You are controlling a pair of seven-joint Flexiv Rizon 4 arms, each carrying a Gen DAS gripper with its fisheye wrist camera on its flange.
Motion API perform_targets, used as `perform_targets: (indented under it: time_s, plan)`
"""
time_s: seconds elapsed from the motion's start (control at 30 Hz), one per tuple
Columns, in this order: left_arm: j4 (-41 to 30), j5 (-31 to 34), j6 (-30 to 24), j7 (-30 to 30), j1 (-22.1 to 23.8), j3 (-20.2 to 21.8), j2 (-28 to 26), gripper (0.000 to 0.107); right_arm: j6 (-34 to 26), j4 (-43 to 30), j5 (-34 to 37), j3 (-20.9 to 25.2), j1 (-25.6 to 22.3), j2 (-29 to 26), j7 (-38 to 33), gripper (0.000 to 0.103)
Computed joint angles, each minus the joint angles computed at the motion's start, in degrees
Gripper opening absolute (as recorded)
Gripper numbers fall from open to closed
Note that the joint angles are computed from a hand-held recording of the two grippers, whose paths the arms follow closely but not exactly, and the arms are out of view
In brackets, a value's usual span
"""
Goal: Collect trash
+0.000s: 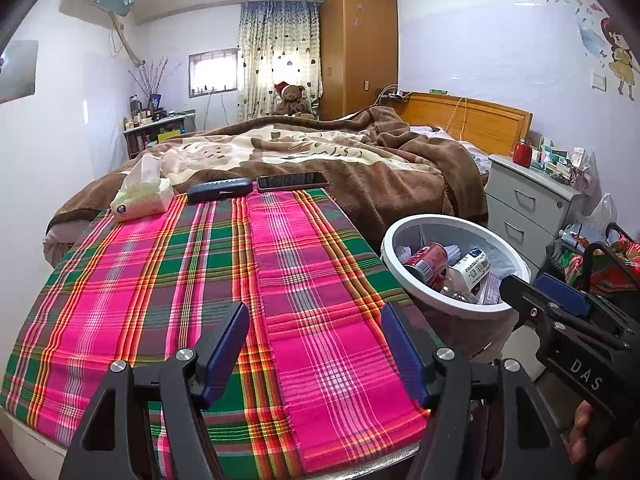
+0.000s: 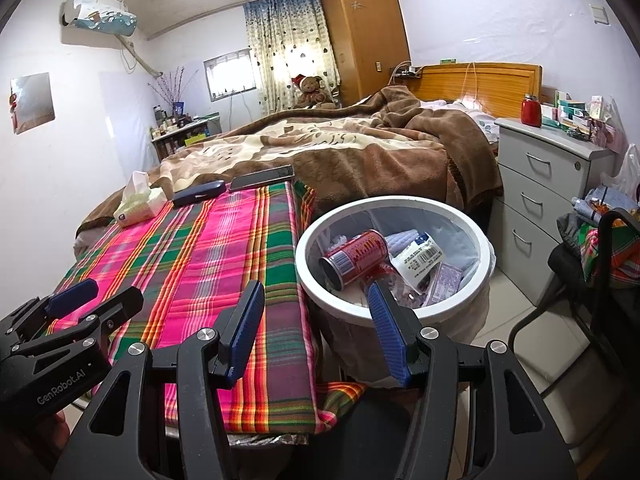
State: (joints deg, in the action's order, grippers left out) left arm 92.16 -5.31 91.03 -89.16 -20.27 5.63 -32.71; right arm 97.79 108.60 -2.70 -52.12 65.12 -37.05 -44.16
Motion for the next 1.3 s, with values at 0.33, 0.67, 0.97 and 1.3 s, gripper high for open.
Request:
perform_targets:
  time_s: [0.33, 0.67, 0.97, 1.3]
  plan:
    - [0.2, 0.4, 0.0, -1.0, -0.7, 0.9, 0.3, 0.068, 0.1, 0.1, 0.0, 0.0, 0.0, 0.3, -0.4, 0.056]
    - [0.2, 0.7, -0.1, -1.5, -0.7, 1.0, 0.4, 0.068, -0.1, 0.0, -0.2, -0.2, 0.3, 0.1, -0.1, 0.056]
    - [0.1, 0.9, -0.4, -1.5, -0.3, 0.6, 0.4, 0.068, -0.2, 0.0, -0.3, -0.2, 0.2, 0.2, 0.0, 0.056]
    - [0.1, 0.7, -0.4, -1.1, 0.0, 0.2, 0.4, 0.068, -0.3, 0.0, -0.5, -0.2, 0.3, 0.1, 0.2, 0.056]
